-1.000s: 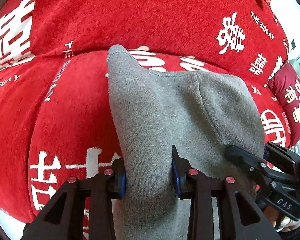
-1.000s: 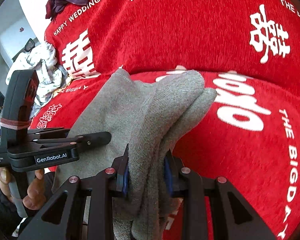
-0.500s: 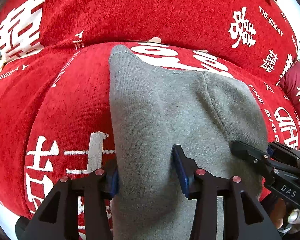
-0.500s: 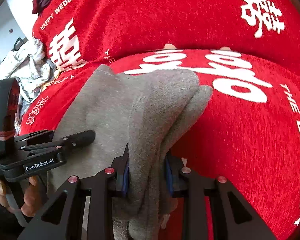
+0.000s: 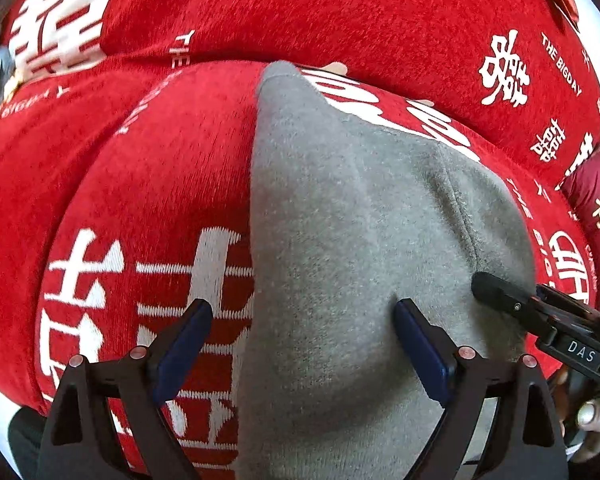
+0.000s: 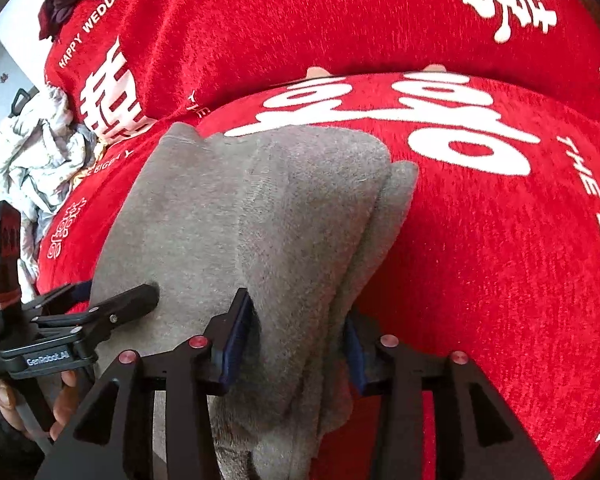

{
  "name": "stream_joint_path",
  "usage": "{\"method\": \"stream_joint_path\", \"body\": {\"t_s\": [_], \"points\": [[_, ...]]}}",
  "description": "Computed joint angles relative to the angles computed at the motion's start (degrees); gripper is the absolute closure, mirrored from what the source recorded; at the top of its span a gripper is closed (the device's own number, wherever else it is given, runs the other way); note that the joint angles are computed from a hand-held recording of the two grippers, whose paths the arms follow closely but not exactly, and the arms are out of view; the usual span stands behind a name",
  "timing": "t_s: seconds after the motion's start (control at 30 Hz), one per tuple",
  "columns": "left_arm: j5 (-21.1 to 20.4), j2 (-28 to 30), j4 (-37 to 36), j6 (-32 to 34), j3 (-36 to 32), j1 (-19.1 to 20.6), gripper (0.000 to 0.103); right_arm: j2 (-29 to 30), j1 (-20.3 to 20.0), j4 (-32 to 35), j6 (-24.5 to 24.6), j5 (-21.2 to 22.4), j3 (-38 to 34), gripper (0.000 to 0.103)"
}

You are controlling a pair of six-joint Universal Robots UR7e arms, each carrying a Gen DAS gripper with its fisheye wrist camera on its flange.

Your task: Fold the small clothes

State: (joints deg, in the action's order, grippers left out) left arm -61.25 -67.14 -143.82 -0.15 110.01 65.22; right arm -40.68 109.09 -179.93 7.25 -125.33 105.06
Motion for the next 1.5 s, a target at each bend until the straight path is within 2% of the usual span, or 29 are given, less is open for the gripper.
{"method": "stream_joint_path", "body": {"t_s": [0.1, 0.23, 0.33, 0.4, 0.43, 0.5, 0.57, 0.63, 0.67, 0.7, 0.8, 0.9, 0.97, 1.07, 1.23, 1.37, 1.47, 1.5], "points": [[-0.1, -1.0, 2.2, -0.7, -0.7, 0.0, 0.01, -1.4, -0.2, 2.5, 3.0, 0.0, 0.4, 0.042], [1.4, -3.9, 2.2, -0.9, -0.4, -0.1, 0.01, -3.7, 1.0, 0.1, 5.7, -3.4, 2.8, 0.04], [2.5, -5.3, 2.1, -0.8, 0.0, -0.4, 0.01, -3.6, 3.9, -2.9, -0.3, -5.1, 3.6, 0.04], [5.4, -5.8, 1.5, 0.8, 1.2, -1.3, 0.01, -2.8, 6.2, -3.2, -7.2, -3.8, 3.3, 0.04], [8.1, -5.9, 0.6, 2.0, 2.3, -2.2, 0.01, -2.2, 7.4, -2.7, -10.9, -2.9, 3.0, 0.04], [8.5, -6.5, -0.9, 3.8, 3.7, -2.6, 0.01, -0.4, 9.5, -0.6, -17.0, -2.1, 2.3, 0.038], [8.6, -6.6, -1.4, 4.9, 4.3, -2.4, 0.01, 1.3, 10.3, 1.1, -19.8, -2.3, 2.0, 0.038], [10.9, -5.3, -1.3, 4.7, 4.2, -1.8, 0.01, 3.1, 9.9, 3.8, -18.8, -4.0, 1.3, 0.038], [10.8, -4.8, -0.8, 4.3, 3.7, -1.2, 0.002, 4.0, 9.3, 6.2, -16.3, -6.4, 0.7, 0.038], [10.4, -4.5, -0.8, 3.7, 3.3, -0.7, 0.0, 4.4, 8.5, 8.0, -14.3, -8.0, 0.5, 0.038], [8.5, -4.2, -0.4, 3.2, 2.5, 0.3, 0.0, 3.0, 6.9, 3.5, -13.3, -3.9, 3.2, 0.038], [9.1, -4.6, -0.2, 2.8, 2.6, -0.7, 0.0, 1.6, 7.1, 4.4, -11.9, -2.9, 3.6, 0.037], [8.7, -4.5, -1.2, 3.6, 2.3, -1.3, 0.0, 0.9, 7.5, 2.5, -11.7, -2.0, 3.7, 0.037], [13.7, -1.0, 0.3, 4.0, 0.2, -2.0, 0.0, 1.2, 7.9, 1.3, -11.0, -3.2, 2.7, 0.037], [10.8, 2.1, 3.3, 2.3, -3.9, -0.5, 0.0, 2.3, 7.9, 4.2, -9.3, -5.2, 0.6, 0.038], [9.7, 2.9, 3.0, 4.0, -4.5, 0.0, 0.0, 4.0, 8.1, 5.0, -10.7, -7.9, 0.1, 0.038], [7.8, 2.5, 8.5, 0.0, -7.1, 0.4, 0.0, 3.7, 8.8, 6.5, -10.6, -8.7, -0.5, 0.037], [7.3, 2.3, 7.8, -0.3, -7.4, 0.3, 0.0, 3.3, 8.8, 5.9, -10.6, -8.0, -0.4, 0.037]]}}
